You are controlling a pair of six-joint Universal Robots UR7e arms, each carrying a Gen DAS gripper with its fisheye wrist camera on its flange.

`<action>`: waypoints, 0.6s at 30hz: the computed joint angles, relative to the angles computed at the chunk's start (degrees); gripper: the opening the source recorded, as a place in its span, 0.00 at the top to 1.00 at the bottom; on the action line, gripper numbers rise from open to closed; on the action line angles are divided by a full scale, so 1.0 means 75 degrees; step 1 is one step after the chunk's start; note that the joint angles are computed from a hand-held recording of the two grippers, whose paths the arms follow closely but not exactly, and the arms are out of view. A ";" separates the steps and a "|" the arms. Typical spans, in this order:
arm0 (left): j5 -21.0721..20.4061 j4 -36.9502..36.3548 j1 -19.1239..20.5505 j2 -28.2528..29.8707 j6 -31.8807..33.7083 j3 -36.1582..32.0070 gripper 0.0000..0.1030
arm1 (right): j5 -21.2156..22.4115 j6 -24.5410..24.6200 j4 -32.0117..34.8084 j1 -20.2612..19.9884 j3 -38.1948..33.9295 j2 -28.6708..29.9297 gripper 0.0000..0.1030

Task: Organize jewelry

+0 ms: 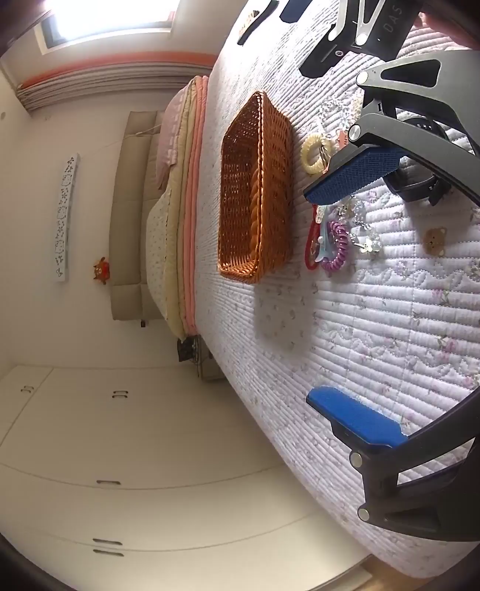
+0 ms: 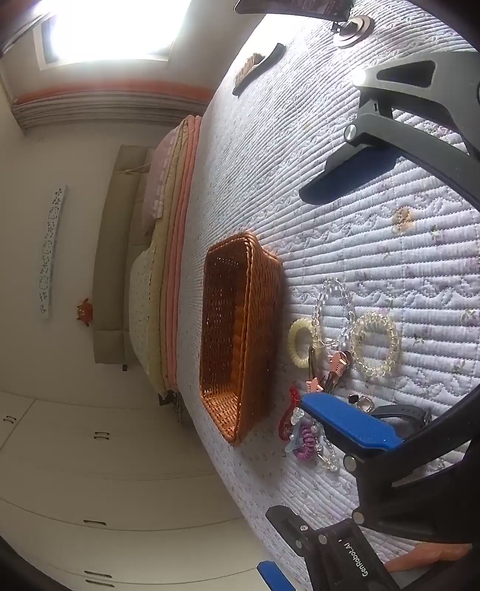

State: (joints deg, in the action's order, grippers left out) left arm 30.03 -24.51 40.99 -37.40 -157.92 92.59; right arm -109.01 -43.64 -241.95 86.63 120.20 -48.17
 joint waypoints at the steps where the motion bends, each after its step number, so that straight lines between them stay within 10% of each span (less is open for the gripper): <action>1: 0.0013 -0.0048 0.0006 -0.0011 0.0058 0.0016 0.07 | 0.0017 0.0006 -0.0058 -0.0005 0.0011 0.0001 0.06; 18: 0.0093 -0.0712 -0.0132 -0.0083 0.0454 0.0389 0.07 | 0.0329 0.0220 -0.0514 -0.0092 0.0072 0.0043 0.06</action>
